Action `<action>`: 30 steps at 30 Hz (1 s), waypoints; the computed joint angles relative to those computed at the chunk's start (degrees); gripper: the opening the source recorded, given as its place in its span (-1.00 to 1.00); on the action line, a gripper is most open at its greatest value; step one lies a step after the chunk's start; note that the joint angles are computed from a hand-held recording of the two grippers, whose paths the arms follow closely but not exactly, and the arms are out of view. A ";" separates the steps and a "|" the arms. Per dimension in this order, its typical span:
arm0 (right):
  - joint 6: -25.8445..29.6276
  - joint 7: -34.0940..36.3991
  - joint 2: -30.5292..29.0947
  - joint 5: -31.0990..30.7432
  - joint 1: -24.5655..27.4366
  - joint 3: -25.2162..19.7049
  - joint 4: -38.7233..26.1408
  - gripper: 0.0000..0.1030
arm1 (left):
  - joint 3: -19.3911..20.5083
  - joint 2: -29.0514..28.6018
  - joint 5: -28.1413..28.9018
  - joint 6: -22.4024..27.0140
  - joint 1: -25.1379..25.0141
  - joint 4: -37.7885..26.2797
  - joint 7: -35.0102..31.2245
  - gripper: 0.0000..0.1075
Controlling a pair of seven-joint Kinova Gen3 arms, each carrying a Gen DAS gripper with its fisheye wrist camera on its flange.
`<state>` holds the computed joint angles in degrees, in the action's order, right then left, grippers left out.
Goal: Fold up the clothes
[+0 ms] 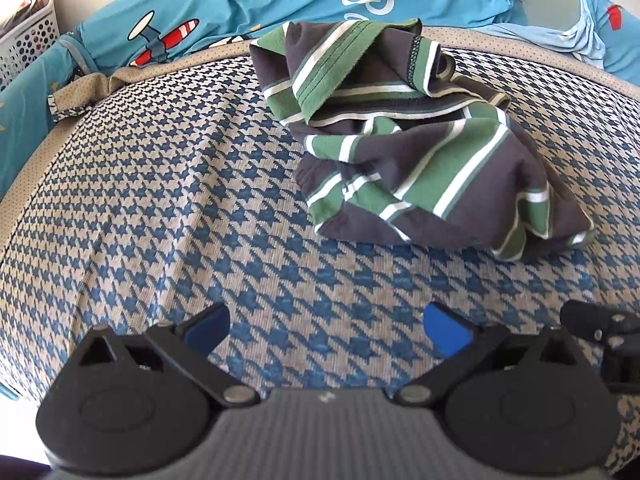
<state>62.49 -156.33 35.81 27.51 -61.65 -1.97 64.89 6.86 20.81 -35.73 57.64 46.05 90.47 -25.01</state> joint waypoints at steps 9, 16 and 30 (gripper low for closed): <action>-2.13 -3.38 -0.89 0.62 -1.07 -0.24 1.86 1.00 | 0.34 -1.00 0.84 0.27 -0.40 0.87 1.58 0.92; -2.03 -3.66 -1.49 0.98 -1.42 -0.45 2.61 1.00 | 0.61 -1.02 0.12 1.22 -0.09 0.46 2.14 0.92; -1.72 -5.19 -2.11 1.87 -1.87 -0.73 4.21 1.00 | 0.52 -0.19 0.52 0.68 0.37 -0.39 1.49 0.92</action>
